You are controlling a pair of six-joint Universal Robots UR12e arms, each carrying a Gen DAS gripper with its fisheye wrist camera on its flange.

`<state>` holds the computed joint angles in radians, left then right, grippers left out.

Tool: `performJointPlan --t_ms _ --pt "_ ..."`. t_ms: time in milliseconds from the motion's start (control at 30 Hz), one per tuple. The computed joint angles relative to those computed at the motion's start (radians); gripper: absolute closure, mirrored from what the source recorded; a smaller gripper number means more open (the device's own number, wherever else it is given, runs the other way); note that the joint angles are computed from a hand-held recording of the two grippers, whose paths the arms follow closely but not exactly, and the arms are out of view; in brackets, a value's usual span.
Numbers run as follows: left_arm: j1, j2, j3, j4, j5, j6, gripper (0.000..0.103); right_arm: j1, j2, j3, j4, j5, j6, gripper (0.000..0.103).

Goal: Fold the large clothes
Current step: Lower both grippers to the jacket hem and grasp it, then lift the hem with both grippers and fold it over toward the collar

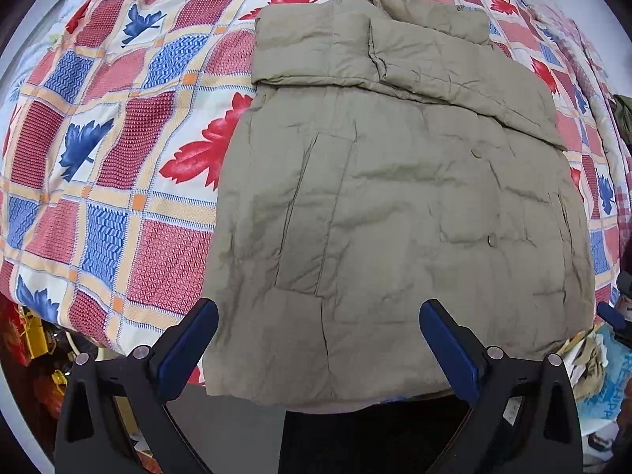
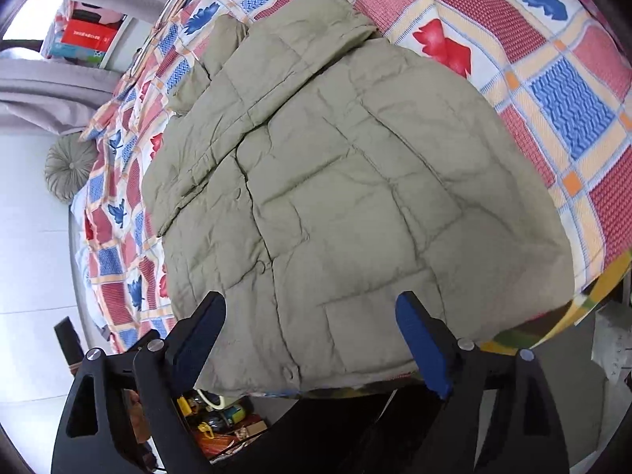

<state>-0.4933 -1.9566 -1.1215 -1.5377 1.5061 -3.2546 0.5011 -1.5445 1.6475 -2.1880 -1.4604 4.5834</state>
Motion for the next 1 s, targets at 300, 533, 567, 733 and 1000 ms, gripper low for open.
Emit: performJointPlan --t_ms 300,533,567,733,1000 --pt "0.063 0.064 -0.122 -0.049 -0.189 -0.034 0.001 0.018 -0.039 0.079 -0.075 0.021 0.132 0.012" --pt "0.128 0.092 -0.2 -0.115 -0.442 -0.012 0.001 0.017 -0.078 0.239 -0.298 0.138 0.438 0.012" --pt "0.135 0.093 -0.211 -0.133 -0.476 -0.007 0.001 0.02 -0.079 0.258 -0.334 0.142 0.469 0.012" --pt "0.148 0.106 -0.253 -0.176 -0.539 0.002 0.001 0.033 -0.075 0.304 -0.385 0.113 0.55 0.012" --pt "0.153 0.109 -0.321 -0.147 -0.645 -0.047 0.001 0.029 -0.034 0.344 -0.609 0.068 0.623 0.012"
